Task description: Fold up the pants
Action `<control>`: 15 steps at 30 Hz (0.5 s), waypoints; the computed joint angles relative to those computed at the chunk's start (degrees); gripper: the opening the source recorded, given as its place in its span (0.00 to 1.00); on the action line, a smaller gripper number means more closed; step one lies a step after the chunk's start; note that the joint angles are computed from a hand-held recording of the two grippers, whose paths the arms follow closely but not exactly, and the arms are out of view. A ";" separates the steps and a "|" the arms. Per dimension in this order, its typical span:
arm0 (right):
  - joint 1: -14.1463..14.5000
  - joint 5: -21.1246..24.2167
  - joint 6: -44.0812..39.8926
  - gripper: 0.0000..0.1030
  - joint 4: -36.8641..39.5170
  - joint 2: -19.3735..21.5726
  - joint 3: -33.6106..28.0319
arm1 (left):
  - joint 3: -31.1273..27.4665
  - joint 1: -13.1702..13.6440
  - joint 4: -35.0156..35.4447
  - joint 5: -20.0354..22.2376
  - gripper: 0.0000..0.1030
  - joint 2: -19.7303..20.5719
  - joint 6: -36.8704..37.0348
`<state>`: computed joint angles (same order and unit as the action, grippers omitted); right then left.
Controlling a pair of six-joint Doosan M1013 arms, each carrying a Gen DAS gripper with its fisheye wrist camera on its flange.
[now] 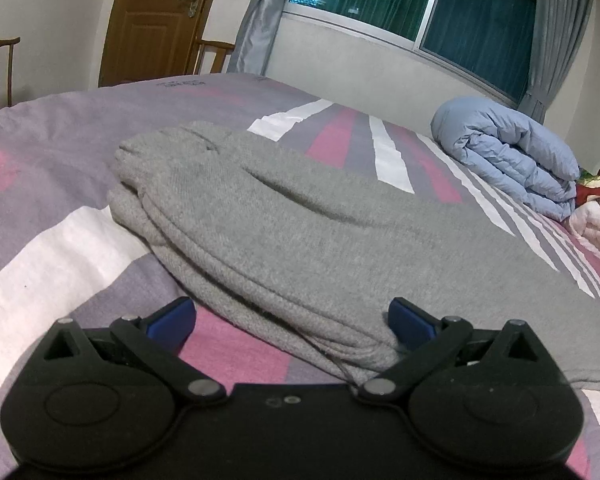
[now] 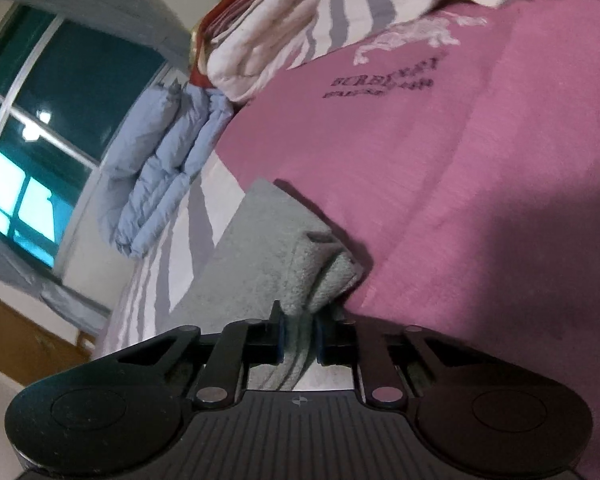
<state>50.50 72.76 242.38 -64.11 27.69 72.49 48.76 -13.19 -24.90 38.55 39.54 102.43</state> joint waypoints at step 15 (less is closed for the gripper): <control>0.51 -0.98 -29.48 0.13 -8.86 14.78 -33.27 | 6.55 0.54 7.06 -9.88 0.94 -4.46 -6.16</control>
<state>51.00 71.79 212.90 -72.97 42.47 39.22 55.32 -12.65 -17.83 28.67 35.08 96.27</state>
